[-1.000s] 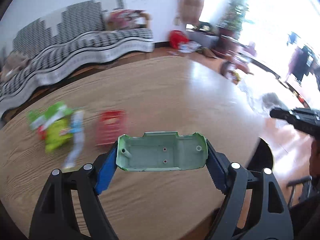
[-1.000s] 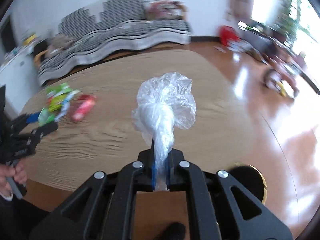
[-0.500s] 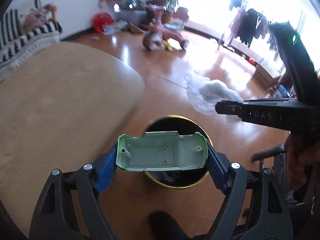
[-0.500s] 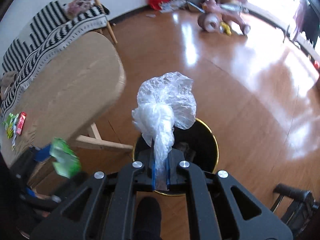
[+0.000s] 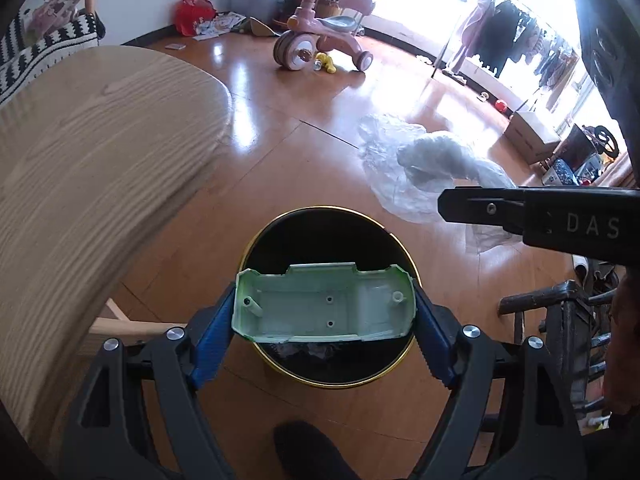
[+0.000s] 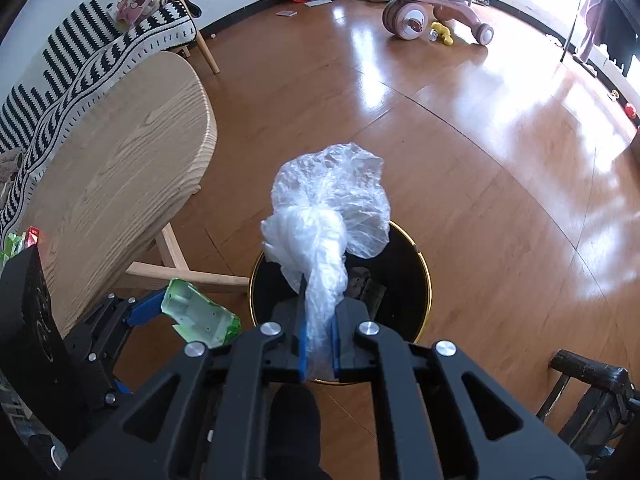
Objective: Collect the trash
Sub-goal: 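Carry the green tray and plastic bag over the black bin and open both tools, then move both tools back over the table toward the red cigarette box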
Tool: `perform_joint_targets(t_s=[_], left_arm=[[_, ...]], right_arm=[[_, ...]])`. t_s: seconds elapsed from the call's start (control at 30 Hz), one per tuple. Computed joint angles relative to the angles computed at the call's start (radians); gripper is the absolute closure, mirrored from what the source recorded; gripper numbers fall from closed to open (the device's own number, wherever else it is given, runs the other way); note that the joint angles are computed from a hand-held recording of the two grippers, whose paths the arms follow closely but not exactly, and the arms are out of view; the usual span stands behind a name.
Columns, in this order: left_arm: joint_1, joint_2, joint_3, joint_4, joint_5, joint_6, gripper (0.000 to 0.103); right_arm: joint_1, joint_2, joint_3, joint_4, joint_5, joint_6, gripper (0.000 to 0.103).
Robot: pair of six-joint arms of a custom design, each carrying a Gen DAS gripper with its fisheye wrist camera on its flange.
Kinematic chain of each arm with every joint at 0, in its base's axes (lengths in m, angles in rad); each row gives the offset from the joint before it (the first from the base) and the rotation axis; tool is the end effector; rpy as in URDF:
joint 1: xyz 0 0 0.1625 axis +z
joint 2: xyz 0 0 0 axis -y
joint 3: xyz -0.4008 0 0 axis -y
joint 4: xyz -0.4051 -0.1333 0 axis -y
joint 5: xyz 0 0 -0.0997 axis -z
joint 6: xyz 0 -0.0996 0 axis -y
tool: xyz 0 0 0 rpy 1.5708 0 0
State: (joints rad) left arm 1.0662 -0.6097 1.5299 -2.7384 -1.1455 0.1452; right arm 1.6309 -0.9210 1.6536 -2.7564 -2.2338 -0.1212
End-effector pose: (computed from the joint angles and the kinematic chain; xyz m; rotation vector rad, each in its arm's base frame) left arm -0.1823 -0.6908 0.0061 0.8033 2.6147 -0.4400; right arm 0.1120 -0.6621 0.1837 0.0279 -2.4251 0.5315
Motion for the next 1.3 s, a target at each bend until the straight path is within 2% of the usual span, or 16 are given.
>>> perform_joint_targets(t_s=[0.07, 0.1, 0.13, 0.17, 0.2, 0.23, 0.57, 0.67, 0.8, 1.0, 1.17, 1.23, 1.3], left_arm=[[0.002, 0.005, -0.007, 0.007, -0.003, 0.006, 0.024], [0.003, 0.007, -0.009, 0.009, -0.006, 0.006, 0.019], [0.003, 0.007, -0.009, 0.009, -0.008, 0.003, 0.013], [0.004, 0.009, -0.009, 0.006, -0.014, 0.0, 0.013], [0.004, 0.01, -0.009, 0.006, -0.019, 0.0, 0.013], [0.003, 0.011, -0.01, 0.007, -0.019, 0.001, 0.013], [-0.005, -0.015, 0.014, 0.003, -0.023, 0.011, 0.012], [-0.007, -0.058, 0.046, -0.001, -0.028, 0.027, 0.012], [0.003, -0.167, 0.119, -0.011, -0.009, 0.039, 0.012], [0.039, -0.428, 0.281, -0.06, 0.136, 0.111, 0.012], [0.094, -0.628, 0.384, -0.131, 0.291, 0.16, 0.012], [0.123, -0.684, 0.407, -0.165, 0.332, 0.164, 0.012], [0.155, -0.733, 0.414, -0.164, 0.338, 0.147, 0.012]], right_arm=[[-0.005, 0.0, -0.004, 0.014, -0.008, 0.013, 0.096], [-0.006, 0.002, -0.007, 0.024, -0.011, 0.022, 0.092], [-0.008, 0.003, -0.009, 0.032, -0.019, 0.031, 0.079], [-0.01, 0.003, -0.01, 0.029, -0.025, 0.034, 0.067], [-0.011, 0.002, -0.008, 0.02, -0.027, 0.036, 0.037], [-0.011, -0.005, 0.002, -0.01, -0.015, 0.027, 0.028], [0.01, 0.001, 0.0, -0.05, -0.008, 0.005, 0.028], [0.03, 0.012, -0.009, -0.093, 0.006, 0.002, 0.028], [0.077, 0.047, -0.026, -0.163, 0.033, -0.048, 0.028], [0.17, 0.162, -0.114, -0.158, 0.111, -0.117, 0.028], [0.268, 0.322, -0.265, -0.09, 0.161, -0.153, 0.027], [0.304, 0.389, -0.331, -0.068, 0.182, -0.153, 0.027], [0.341, 0.464, -0.412, -0.038, 0.201, -0.149, 0.027]])
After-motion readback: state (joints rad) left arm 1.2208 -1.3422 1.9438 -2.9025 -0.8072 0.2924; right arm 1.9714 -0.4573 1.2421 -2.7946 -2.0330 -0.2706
